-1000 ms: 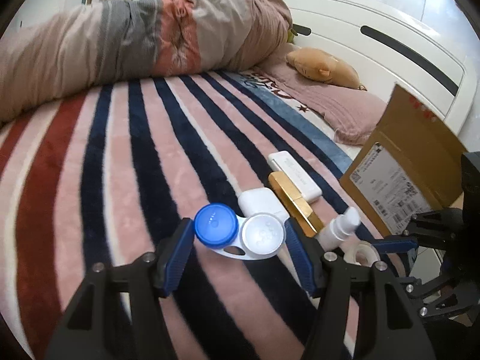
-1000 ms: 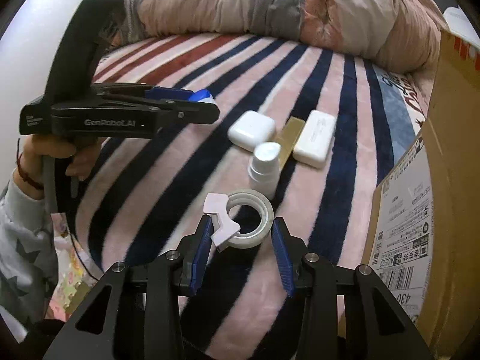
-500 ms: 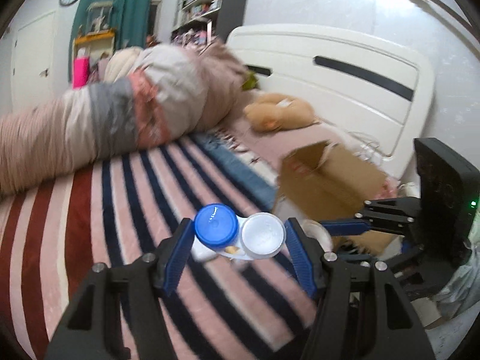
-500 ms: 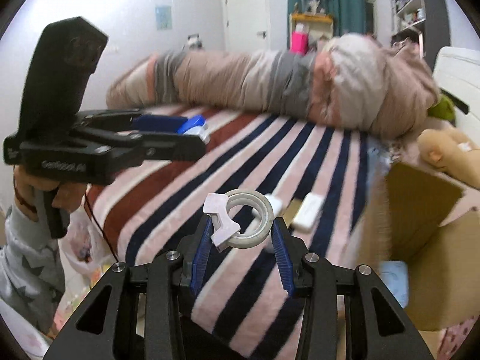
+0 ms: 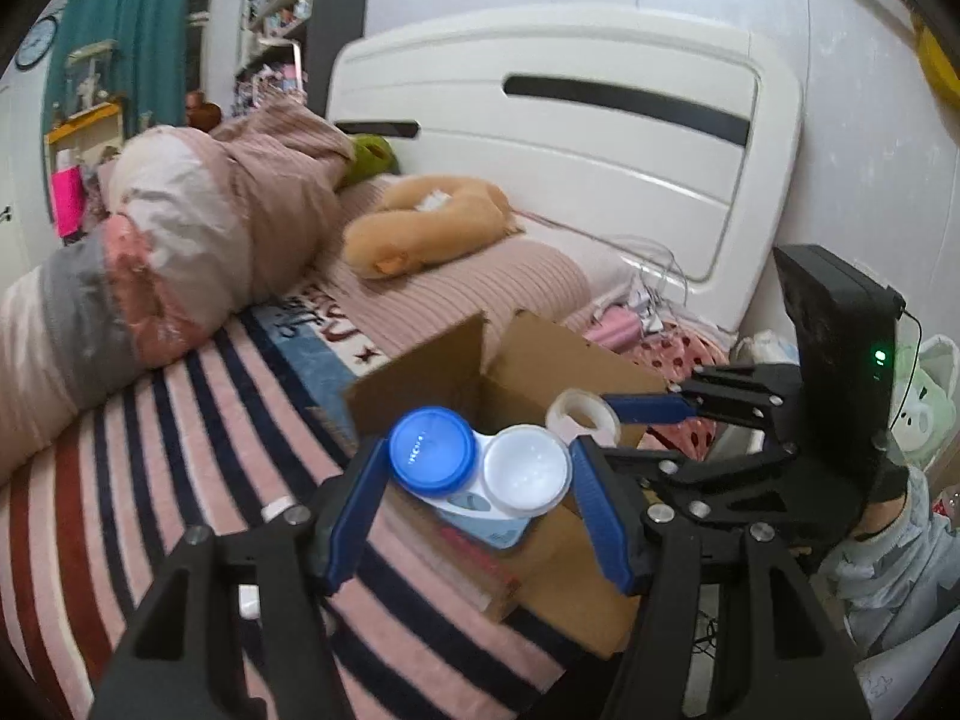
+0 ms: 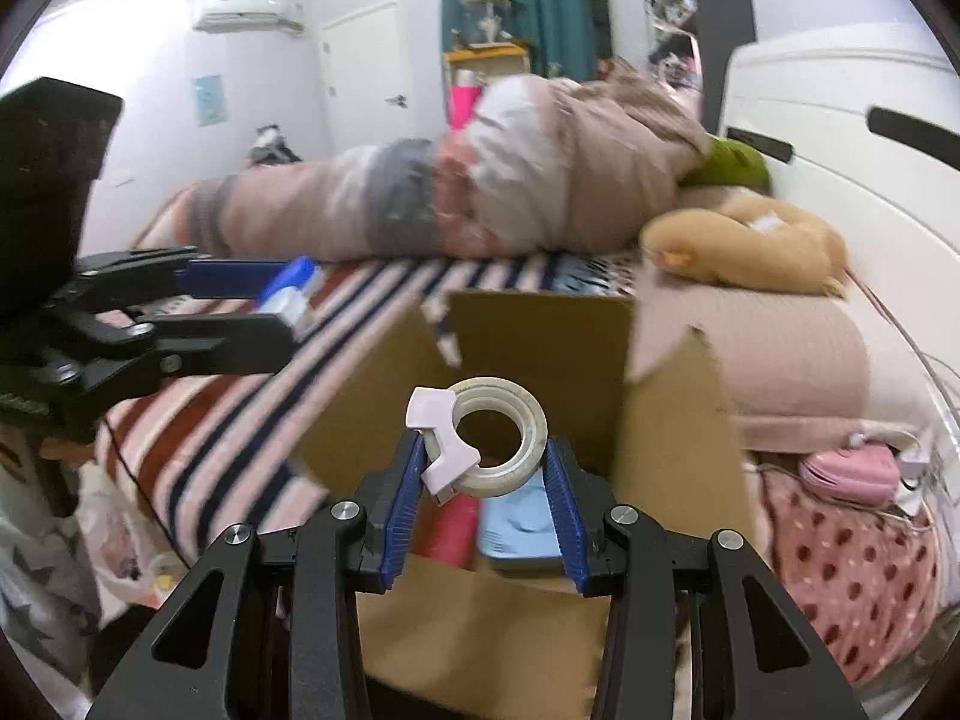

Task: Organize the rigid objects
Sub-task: 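Carry the tape roll and lens case to the box and release both, then grasp the small white bottle with the right gripper while the left grasps the earbud case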

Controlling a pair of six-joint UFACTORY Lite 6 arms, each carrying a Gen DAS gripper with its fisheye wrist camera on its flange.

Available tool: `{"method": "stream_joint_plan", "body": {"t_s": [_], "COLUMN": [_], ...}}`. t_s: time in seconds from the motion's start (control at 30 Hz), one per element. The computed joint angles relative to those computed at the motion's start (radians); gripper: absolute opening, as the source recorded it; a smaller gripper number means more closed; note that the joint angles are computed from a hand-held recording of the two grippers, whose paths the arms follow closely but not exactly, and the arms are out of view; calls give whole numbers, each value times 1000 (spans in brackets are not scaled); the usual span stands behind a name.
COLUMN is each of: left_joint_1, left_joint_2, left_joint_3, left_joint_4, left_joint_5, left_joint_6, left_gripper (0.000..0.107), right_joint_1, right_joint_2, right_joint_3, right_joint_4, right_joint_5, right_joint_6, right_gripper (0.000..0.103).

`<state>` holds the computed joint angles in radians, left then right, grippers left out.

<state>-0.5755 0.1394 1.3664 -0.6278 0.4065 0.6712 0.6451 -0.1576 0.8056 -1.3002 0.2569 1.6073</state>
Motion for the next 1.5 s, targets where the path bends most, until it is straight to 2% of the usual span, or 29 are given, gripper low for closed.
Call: {"method": "stream_joint_plan", "body": {"t_s": [0.1, 0.2, 0.4, 0.47, 0.53, 0.63, 0.73, 1.0, 1.2, 1.43, 1.5], "left_joint_1": [-49, -62, -66, -62, -60, -59, -58, 12, 105, 338, 424], "left_joint_2": [105, 199, 343, 392, 421, 424, 418, 207, -47, -261, -293], "left_joint_3": [98, 194, 338, 386, 413, 403, 396, 199, -34, -285, -351], "left_joint_4": [137, 204, 348, 393, 423, 441, 472, 350, 392, 39, -131], "left_joint_5": [-10, 5, -5, 0, -1, -30, -32, -35, -57, -50, -26], "left_joint_6": [-130, -197, -302, -335, -356, -361, -389, -305, -337, 51, 245], "left_gripper": [59, 59, 59, 59, 65, 74, 74, 74, 75, 75, 75], "right_joint_1": [-91, -168, -191, -202, -202, -200, -186, -129, -14, 169, 196], "right_joint_2": [26, 113, 247, 284, 305, 307, 305, 234, 154, 201, 259], "right_joint_3": [-13, 38, 135, 165, 184, 185, 185, 170, 182, 297, 354], "right_joint_4": [-33, -82, -213, -204, -175, -200, -175, 53, 178, 104, 112], "right_joint_5": [-56, -101, -58, -57, -52, -54, -38, 1, 63, 81, 54], "right_joint_6": [-10, -19, 32, 4, -35, -13, -41, -248, -331, -197, -187], "right_gripper": [36, 36, 36, 36, 37, 48, 48, 48, 49, 49, 49]}}
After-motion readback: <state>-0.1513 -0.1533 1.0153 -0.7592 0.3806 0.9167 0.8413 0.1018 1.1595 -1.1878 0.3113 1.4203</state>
